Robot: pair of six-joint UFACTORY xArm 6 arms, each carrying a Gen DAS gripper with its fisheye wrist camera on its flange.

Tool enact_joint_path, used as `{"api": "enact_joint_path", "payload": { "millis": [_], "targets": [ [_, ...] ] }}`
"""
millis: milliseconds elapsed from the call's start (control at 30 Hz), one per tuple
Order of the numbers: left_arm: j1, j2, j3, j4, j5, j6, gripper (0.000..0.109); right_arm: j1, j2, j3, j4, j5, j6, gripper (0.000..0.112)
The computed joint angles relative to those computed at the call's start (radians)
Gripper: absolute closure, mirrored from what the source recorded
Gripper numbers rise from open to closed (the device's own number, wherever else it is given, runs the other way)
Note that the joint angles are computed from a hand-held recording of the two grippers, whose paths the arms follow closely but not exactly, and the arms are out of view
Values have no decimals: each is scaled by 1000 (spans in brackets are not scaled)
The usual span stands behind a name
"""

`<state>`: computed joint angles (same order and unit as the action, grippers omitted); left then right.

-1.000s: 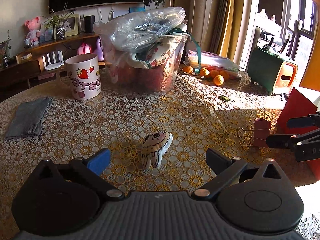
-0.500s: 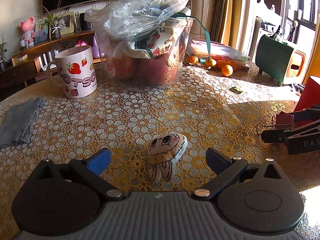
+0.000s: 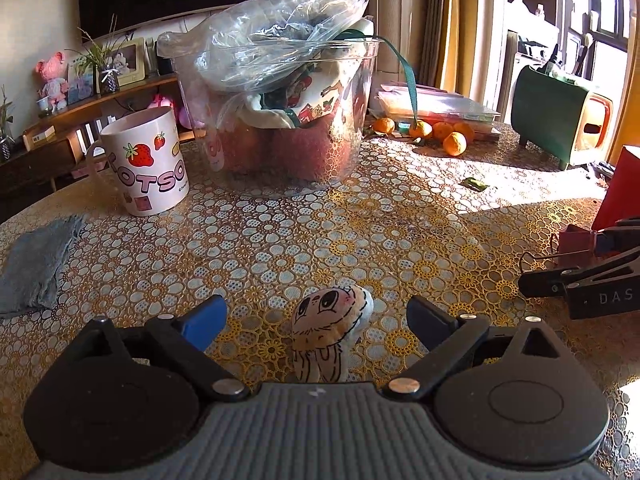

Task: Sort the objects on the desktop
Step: 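Grasp the cartoon plush with the left tool while the right tool grasps the pink binder clip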

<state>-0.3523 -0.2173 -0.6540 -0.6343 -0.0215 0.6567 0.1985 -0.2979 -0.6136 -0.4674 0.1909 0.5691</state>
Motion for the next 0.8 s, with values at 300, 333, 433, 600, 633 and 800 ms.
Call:
{"api": "enact_joint_path", "payload": {
  "millis": [300,333,433,600,633,800],
  "targets": [
    [33,-6,8,210,31,-201,51,-2,0,-11,-44,29,41,57],
    [36,-7,8,221,34,-212,53,-2,0,-11,-40,30,38,59],
    [38,-10,7,225,43,-215,65,-3,-3,-11,-31,32,35,62],
    [50,-12,7,329,50,-304,73,-6,-10,-3,-5,25,21,63],
    [48,-14,7,327,53,-302,74,-5,-13,-2,0,26,15,63],
    [44,-31,13,313,62,-297,76,-1,-37,13,-8,19,19,63]
  ]
}}
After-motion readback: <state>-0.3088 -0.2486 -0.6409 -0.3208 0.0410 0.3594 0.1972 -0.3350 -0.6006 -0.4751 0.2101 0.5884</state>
